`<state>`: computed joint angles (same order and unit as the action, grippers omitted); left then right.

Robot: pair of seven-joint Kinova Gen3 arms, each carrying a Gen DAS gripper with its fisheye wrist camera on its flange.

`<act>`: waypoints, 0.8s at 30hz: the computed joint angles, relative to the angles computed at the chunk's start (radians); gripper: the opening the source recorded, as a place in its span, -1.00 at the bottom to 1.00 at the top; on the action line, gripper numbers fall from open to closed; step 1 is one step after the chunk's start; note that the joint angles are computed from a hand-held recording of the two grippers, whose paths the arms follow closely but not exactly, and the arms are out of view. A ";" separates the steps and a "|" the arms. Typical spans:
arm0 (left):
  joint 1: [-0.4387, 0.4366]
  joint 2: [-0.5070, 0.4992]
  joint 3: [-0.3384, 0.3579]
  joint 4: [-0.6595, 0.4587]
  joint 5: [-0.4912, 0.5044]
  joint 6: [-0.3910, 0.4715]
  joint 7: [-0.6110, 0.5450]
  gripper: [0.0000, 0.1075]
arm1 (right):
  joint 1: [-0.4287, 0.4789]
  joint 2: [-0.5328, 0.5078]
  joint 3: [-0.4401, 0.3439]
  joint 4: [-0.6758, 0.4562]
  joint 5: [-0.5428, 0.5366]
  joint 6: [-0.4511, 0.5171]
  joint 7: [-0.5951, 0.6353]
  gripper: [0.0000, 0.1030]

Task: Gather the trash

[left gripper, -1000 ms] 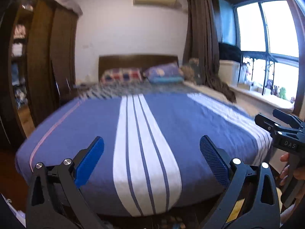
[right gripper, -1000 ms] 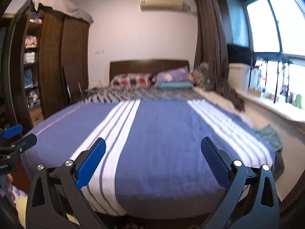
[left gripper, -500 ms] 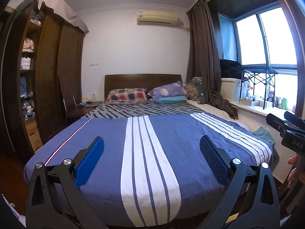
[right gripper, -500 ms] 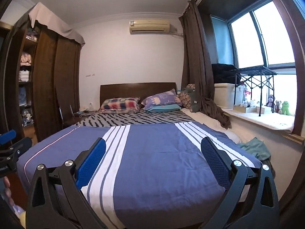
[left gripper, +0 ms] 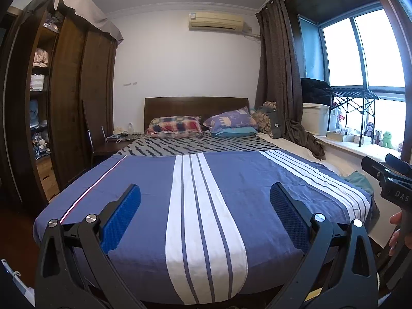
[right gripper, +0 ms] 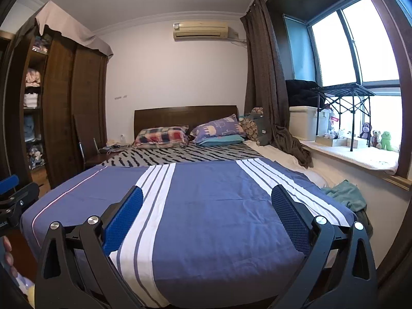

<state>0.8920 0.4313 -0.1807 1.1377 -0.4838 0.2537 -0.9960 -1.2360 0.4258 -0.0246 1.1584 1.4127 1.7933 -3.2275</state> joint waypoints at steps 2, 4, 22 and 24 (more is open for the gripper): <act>-0.003 0.002 0.004 -0.005 0.001 0.007 -0.005 0.77 | 0.000 -0.002 0.000 0.004 0.002 -0.002 -0.003 0.94; -0.004 0.007 0.006 -0.014 0.001 0.016 -0.007 0.77 | 0.000 -0.003 -0.001 0.005 0.004 -0.004 -0.004 0.94; -0.011 0.011 0.011 -0.023 -0.004 0.020 -0.001 0.77 | 0.004 -0.003 0.000 0.000 0.000 -0.018 -0.010 0.94; -0.010 0.009 0.009 -0.018 -0.004 0.015 0.000 0.77 | 0.004 -0.004 -0.001 0.000 -0.001 -0.018 -0.012 0.94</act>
